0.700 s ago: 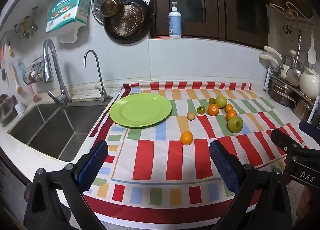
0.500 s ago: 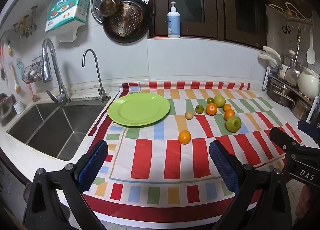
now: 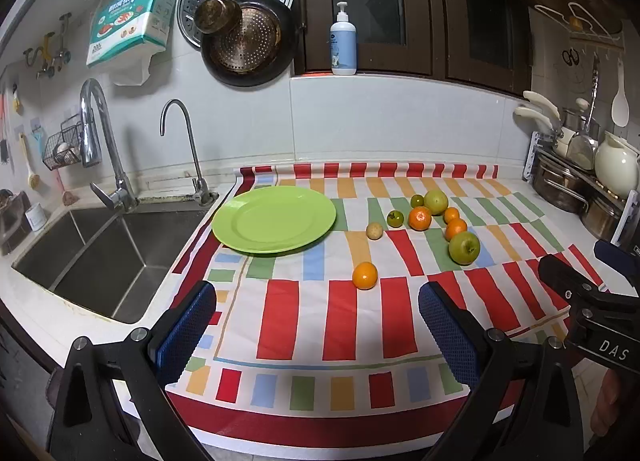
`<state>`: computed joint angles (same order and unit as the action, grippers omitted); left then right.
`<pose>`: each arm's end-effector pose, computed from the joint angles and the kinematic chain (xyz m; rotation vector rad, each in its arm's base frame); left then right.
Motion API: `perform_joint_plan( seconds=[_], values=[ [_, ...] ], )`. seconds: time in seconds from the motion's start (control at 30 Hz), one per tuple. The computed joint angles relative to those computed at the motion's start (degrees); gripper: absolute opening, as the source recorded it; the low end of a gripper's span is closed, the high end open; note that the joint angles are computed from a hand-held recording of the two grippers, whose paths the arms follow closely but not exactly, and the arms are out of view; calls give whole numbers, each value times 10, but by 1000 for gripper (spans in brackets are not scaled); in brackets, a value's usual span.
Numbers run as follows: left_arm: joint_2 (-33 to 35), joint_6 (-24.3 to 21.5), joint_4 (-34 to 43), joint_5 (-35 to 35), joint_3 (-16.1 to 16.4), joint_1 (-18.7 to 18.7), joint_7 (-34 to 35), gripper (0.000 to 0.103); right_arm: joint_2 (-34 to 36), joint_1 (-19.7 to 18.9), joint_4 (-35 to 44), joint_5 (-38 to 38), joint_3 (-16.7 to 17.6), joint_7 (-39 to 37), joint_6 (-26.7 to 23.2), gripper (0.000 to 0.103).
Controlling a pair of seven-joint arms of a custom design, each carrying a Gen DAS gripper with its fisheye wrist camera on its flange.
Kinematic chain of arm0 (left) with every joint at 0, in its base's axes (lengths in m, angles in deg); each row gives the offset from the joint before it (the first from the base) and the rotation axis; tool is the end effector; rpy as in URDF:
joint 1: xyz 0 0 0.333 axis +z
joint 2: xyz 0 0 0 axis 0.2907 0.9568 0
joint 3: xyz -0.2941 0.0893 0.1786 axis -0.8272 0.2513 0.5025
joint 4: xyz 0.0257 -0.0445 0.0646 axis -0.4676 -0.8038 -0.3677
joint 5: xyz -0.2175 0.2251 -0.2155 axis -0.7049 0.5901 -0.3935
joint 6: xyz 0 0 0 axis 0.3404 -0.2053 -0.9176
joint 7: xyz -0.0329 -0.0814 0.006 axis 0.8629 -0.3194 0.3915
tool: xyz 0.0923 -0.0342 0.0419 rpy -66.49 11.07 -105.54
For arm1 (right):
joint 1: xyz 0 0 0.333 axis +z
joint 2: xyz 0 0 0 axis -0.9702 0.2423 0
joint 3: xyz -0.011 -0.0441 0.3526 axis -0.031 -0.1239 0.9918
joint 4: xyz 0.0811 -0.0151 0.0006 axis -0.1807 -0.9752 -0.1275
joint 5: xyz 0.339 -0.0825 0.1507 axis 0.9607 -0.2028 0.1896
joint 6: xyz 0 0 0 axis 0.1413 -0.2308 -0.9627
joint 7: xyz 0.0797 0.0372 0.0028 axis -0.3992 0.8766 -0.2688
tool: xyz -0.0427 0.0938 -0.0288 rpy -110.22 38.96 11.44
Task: Organize fruits
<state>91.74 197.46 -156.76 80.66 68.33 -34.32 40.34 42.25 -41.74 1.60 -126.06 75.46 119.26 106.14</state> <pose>0.6802 -0.2303 0.4818 -1.5725 1.6111 -0.8649 0.6796 0.3758 0.4835 -1.5937 1.5890 -0.8993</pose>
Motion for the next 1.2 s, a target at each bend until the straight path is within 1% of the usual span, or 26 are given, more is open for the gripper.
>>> perform_joint_plan(
  seconds=[0.1, 0.37, 0.7, 1.2],
  values=[
    [0, -1, 2, 1, -4, 3, 0, 103, 0, -1, -1, 2, 1, -2, 2, 103],
    [5, -7, 8, 10, -1, 4, -12, 103, 0, -2, 0, 4, 1, -7, 2, 103],
    [4, -7, 12, 22, -14, 16, -19, 103, 3, -2, 0, 11, 2, -13, 6, 103],
    [4, -3, 10, 30, -12, 15, -28, 103, 6, 0, 4, 18, -1, -20, 6, 103]
  ],
)
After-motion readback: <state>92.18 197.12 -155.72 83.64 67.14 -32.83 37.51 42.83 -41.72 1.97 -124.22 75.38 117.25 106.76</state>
